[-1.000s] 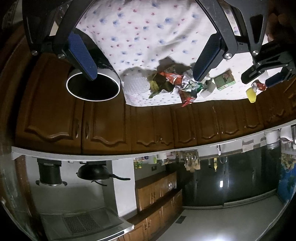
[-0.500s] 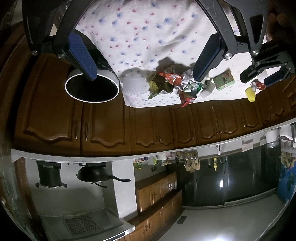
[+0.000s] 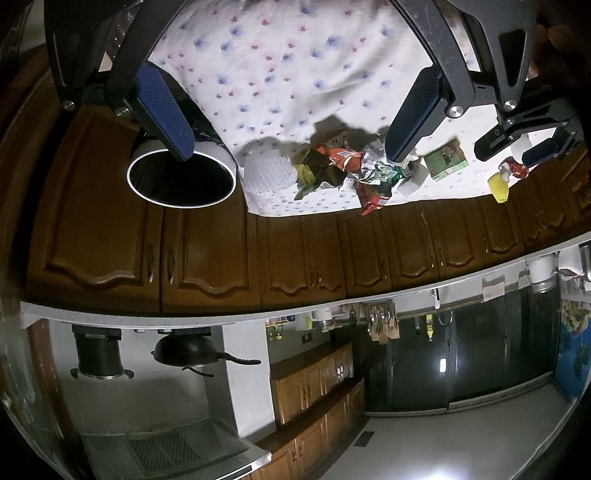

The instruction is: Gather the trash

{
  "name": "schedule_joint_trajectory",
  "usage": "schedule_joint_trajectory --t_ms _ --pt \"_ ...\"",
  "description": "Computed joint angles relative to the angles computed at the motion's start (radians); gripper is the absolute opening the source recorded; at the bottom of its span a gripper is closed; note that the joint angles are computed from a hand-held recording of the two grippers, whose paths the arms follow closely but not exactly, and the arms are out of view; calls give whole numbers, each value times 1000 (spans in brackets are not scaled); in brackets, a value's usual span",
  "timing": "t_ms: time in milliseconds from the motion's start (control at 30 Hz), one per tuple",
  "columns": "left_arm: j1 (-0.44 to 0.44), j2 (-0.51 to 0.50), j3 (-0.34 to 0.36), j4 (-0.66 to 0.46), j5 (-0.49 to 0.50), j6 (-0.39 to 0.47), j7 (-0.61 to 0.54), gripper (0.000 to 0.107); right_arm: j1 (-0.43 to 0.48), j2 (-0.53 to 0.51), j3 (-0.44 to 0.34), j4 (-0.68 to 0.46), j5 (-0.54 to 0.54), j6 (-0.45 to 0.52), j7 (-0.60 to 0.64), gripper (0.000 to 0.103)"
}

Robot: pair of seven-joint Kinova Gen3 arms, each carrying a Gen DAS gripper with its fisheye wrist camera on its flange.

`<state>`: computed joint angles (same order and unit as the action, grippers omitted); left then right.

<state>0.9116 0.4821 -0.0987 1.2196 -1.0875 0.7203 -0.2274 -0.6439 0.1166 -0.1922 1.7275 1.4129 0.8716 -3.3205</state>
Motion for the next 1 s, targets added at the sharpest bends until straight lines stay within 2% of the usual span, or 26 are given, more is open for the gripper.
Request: schedule_joint_trajectory --t_ms 333,500,667,833,1000 --pt "-1 2 2 -3 5 2 -2 103 1 2 1 -1 -1 -4 -1 103" --pt "-31 8 18 -19 66 -8 -46 103 4 9 2 -7 -20 -31 6 103" --pt "-67 28 29 -57 159 -10 -134 103 1 34 13 -27 -49 -64 23 103" --pt "-117 54 47 -115 286 -18 -270 103 9 51 36 -54 -106 -104 62 103" --pt "-184 121 88 -248 447 31 -448 101 39 65 64 -93 -208 -160 174 102"
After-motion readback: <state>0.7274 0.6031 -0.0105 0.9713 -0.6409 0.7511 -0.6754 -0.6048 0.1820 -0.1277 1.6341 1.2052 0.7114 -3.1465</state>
